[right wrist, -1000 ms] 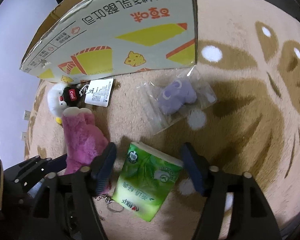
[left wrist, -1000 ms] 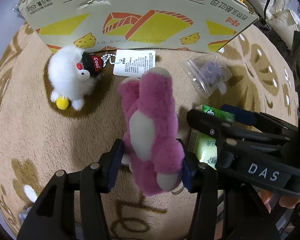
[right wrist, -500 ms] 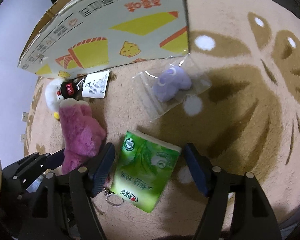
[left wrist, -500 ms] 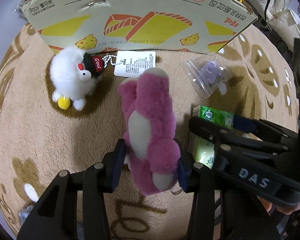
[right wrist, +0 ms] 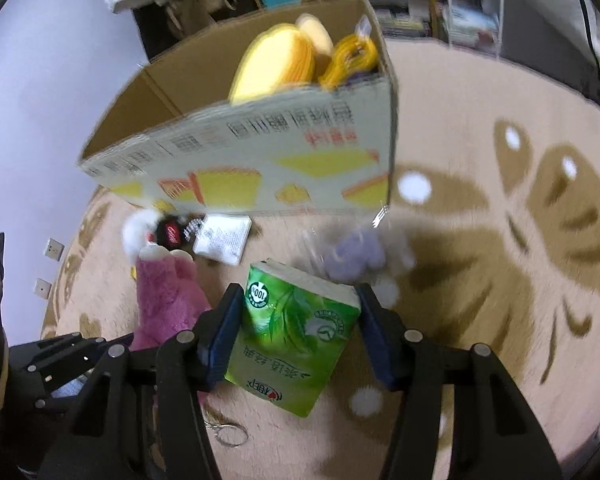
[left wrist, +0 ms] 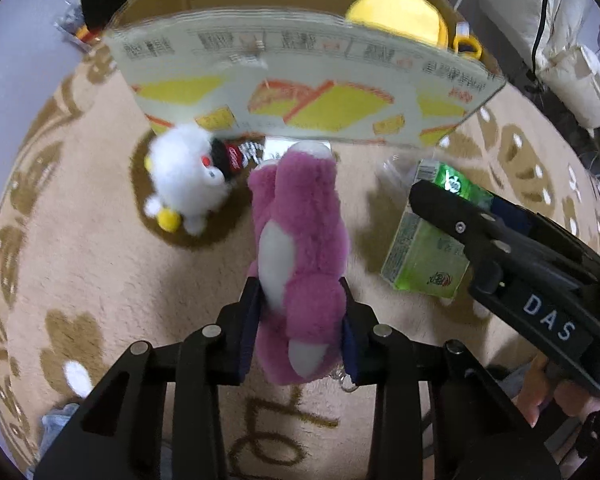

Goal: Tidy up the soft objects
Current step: 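Carry the pink bear and green tissue pack into the box and open both tools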

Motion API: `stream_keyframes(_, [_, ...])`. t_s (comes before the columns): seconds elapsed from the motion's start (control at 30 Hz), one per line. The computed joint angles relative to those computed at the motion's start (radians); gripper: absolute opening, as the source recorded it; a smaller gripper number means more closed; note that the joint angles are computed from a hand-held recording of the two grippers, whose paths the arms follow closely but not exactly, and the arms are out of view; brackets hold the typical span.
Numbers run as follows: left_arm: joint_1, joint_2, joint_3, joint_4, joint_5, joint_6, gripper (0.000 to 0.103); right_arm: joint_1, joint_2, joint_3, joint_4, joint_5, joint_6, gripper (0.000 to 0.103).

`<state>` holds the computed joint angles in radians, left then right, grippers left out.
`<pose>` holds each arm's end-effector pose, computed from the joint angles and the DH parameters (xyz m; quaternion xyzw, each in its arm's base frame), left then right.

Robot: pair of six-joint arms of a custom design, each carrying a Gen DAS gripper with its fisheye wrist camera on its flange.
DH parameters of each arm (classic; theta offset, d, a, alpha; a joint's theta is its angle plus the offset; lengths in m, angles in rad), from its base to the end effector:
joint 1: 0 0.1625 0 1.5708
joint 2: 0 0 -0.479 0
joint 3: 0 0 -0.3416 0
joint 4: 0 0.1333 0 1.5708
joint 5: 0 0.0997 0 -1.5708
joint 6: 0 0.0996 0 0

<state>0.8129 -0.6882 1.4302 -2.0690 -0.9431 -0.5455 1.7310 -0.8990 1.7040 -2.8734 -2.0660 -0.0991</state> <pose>-0.3412 -0.6396 0.1336 0.1374 0.9348 -0.0939 0.3138 0.1908 -0.6421 0.2618 0.0616 -0.9396 0.2459 0.2301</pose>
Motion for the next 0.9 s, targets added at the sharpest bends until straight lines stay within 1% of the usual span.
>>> stream_keyframes(0.07, [-0.012, -0.018, 0.027, -0.044, 0.037, 0.005, 0.034, 0.008, -0.008, 0.021, -0.087, 0.022, -0.049, 0.059])
stream_keyframes(0.13, [-0.025, -0.040, 0.062, -0.110, 0.073, 0.018, 0.034, 0.018, -0.011, 0.037, -0.158, 0.026, -0.098, 0.059])
stream_keyframes(0.2, [-0.033, -0.054, 0.085, -0.165, 0.087, 0.027, 0.034, 0.028, -0.010, 0.051, -0.236, 0.027, -0.143, 0.059])
stream_keyframes(0.33, [-0.066, -0.083, 0.148, -0.314, 0.196, 0.072, 0.034, 0.047, 0.006, 0.067, -0.378, 0.043, -0.195, 0.059])
stream_keyframes(0.4, [-0.079, -0.088, 0.170, -0.394, 0.235, 0.103, 0.034, 0.053, 0.001, 0.075, -0.435, 0.060, -0.225, 0.059])
stream_keyframes(0.43, [-0.087, -0.093, 0.186, -0.450, 0.254, 0.136, 0.034, 0.058, 0.006, 0.075, -0.461, 0.061, -0.235, 0.059])
stream_keyframes(0.5, [-0.095, -0.081, 0.183, -0.503, 0.276, 0.180, 0.034, 0.064, 0.011, 0.080, -0.526, 0.076, -0.256, 0.059])
stream_keyframes(0.53, [-0.102, -0.079, 0.191, -0.549, 0.296, 0.214, 0.034, 0.066, 0.009, 0.082, -0.543, 0.087, -0.262, 0.059])
stream_keyframes(0.67, [-0.121, -0.052, 0.193, -0.680, 0.341, 0.296, 0.034, 0.073, 0.003, 0.085, -0.611, 0.109, -0.297, 0.059])
stream_keyframes(0.73, [-0.130, -0.036, 0.194, -0.776, 0.367, 0.363, 0.034, 0.076, 0.003, 0.078, -0.629, 0.121, -0.312, 0.059])
stream_keyframes(0.77, [-0.134, -0.032, 0.195, -0.804, 0.374, 0.382, 0.034, 0.077, 0.004, 0.075, -0.643, 0.130, -0.318, 0.059])
stream_keyframes(0.8, [-0.137, -0.024, 0.191, -0.851, 0.385, 0.423, 0.034, 0.081, 0.006, 0.076, -0.672, 0.127, -0.323, 0.059])
stream_keyframes(0.9, [-0.141, -0.004, 0.164, -0.913, 0.404, 0.496, 0.034, 0.085, 0.009, 0.049, -0.690, 0.142, -0.331, 0.059])
